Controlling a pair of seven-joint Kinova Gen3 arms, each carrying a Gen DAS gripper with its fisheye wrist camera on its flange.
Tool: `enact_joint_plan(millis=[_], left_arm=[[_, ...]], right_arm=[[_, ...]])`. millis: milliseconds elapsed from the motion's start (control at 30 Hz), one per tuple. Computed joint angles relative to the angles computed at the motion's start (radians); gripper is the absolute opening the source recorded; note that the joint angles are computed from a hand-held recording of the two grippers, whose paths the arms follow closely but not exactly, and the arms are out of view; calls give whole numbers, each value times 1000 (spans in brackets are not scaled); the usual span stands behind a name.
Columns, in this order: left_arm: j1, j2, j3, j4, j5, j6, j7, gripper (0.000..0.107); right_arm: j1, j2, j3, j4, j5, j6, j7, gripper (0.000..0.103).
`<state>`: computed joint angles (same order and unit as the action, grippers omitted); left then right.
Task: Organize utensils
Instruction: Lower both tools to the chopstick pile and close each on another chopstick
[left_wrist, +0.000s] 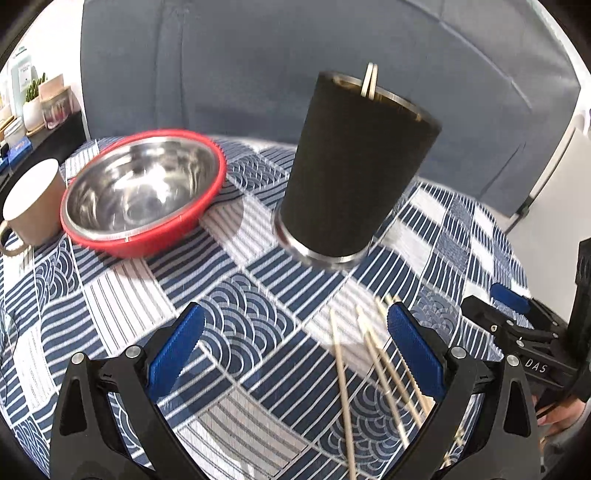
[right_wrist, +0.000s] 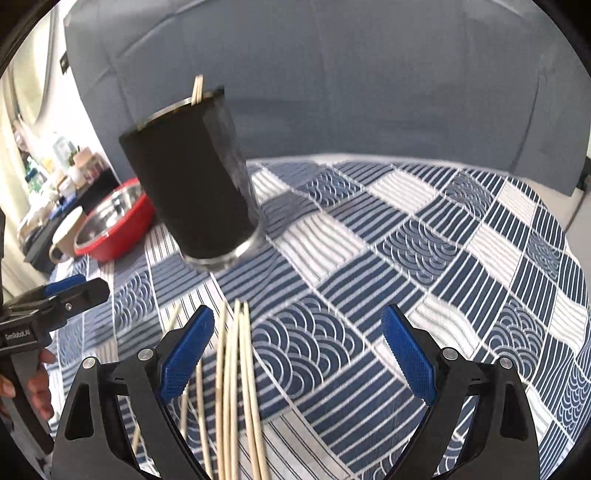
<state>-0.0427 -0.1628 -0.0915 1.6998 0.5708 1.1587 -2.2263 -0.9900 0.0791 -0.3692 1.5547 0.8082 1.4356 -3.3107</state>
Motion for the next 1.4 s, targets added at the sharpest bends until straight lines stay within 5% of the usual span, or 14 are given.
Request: enact_joint_plan(millis=[367,767,1200,1400], left_arm=[[18,18,53,44,-152,-12,108,97],[45,18,70,62,-191,-6,108,97],[106,-10,122,101,-330,-100,128,97],[113,24,128,55,-368,-52,157,98]], right_arm=[[-4,41,16,4,-91,-19,55,88],[-3,48,34,20,-149,-30,83,88],[1,68,40,-11,-180,-2,126,90],[9,74,60,-41,-221,11,168,88]])
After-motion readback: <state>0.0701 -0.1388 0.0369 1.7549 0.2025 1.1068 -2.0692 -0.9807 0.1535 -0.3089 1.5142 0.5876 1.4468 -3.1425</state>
